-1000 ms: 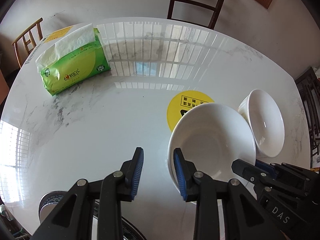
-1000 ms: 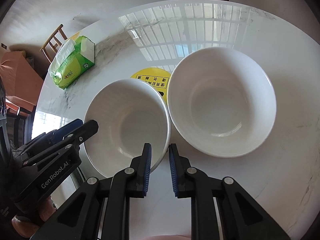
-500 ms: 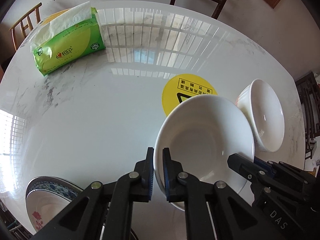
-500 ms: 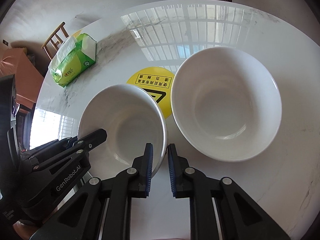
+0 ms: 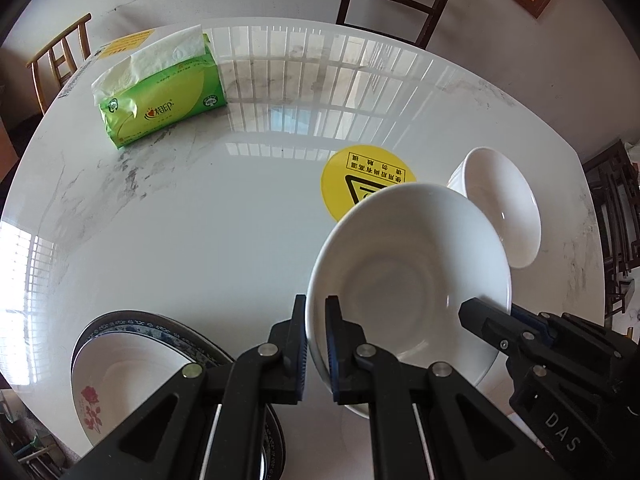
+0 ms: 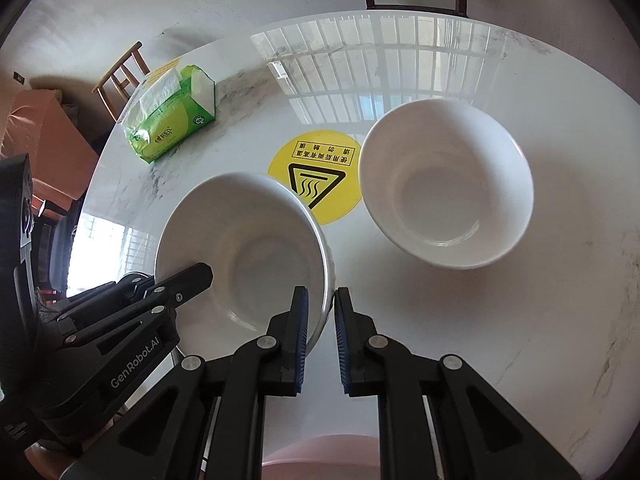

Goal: Organize plates and bowls
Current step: 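Carry the white bowl with both grippers over the pink bowl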

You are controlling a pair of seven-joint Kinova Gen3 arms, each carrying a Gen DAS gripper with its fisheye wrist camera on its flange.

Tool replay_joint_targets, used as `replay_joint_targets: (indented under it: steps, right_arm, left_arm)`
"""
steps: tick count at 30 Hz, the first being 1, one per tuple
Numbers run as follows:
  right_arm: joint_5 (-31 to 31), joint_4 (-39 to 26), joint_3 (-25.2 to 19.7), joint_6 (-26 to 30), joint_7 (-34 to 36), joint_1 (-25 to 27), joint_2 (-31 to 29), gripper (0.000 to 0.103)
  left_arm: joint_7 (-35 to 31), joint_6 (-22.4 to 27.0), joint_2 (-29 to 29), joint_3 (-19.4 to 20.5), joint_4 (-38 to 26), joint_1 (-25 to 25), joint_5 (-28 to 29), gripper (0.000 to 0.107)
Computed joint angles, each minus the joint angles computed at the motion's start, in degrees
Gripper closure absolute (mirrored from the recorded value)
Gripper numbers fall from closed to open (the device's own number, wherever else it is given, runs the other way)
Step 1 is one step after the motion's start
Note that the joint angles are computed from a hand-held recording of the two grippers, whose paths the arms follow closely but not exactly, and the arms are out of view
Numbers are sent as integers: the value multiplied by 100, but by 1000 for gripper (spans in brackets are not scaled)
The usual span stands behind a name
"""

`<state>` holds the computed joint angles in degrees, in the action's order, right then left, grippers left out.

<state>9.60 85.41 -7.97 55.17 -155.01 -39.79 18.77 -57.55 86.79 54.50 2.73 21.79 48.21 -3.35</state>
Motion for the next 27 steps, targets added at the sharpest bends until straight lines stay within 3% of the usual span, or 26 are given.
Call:
replay_joint_targets:
  steps: [7, 16, 27]
  right_arm:
    - [304, -42, -43, 269, -266, -270, -224, 90]
    - [544, 245, -220, 374, -656, -400, -586, 90]
    - [776, 524, -483, 571, -1052, -475, -996, 90]
  left_arm:
    - [30, -75, -288, -53, 274, 182, -172, 100]
    - [237, -550, -843, 57, 1198, 325, -294, 100]
    - [320, -515, -1042, 113, 1263, 606, -478, 100]
